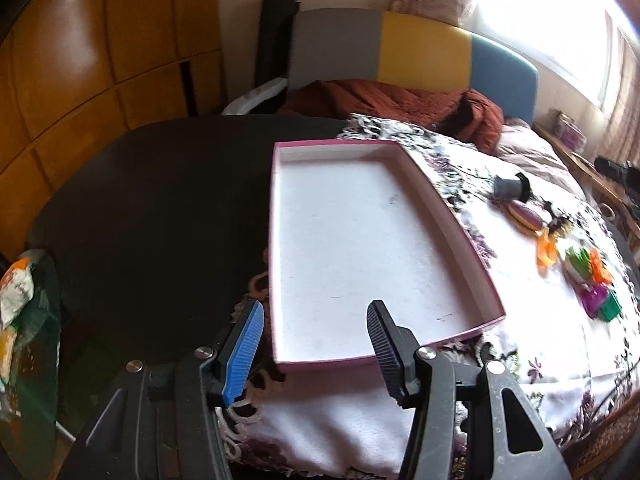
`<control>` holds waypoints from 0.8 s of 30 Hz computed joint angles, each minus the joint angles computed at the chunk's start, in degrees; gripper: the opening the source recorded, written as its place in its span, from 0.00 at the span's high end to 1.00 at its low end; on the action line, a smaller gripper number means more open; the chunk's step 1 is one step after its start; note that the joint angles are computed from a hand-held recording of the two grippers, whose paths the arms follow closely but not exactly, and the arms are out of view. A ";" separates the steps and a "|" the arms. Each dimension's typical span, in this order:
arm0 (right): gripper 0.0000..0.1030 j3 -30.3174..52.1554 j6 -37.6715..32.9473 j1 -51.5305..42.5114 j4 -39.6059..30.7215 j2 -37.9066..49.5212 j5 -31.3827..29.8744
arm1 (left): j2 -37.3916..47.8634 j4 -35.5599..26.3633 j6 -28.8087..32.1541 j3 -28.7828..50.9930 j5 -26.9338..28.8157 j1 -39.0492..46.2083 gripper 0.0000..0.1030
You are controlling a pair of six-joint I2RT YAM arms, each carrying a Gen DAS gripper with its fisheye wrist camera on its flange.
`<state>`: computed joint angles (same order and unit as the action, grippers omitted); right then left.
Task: Organize rigid objects
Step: 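Move both tools from the tray toward the toys on the cloth, then grasp the orange plastic piece with the left tool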
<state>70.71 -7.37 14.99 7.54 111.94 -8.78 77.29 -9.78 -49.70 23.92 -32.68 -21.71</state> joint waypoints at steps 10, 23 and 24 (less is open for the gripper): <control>0.00 24.03 12.16 -14.35 -13.21 19.32 -3.46 | 3.02 3.44 8.08 6.11 3.06 -0.94 0.47; 0.00 28.67 17.94 -17.09 -18.21 21.95 -10.48 | 28.88 5.35 18.54 32.67 12.81 -3.44 0.47; 0.00 28.80 18.01 -17.14 -18.23 22.06 -10.83 | 30.66 4.99 19.38 34.67 13.36 -3.47 0.47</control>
<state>99.50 10.64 -2.15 -10.70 134.01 -19.61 107.95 -4.80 -30.32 58.59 -19.32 -25.18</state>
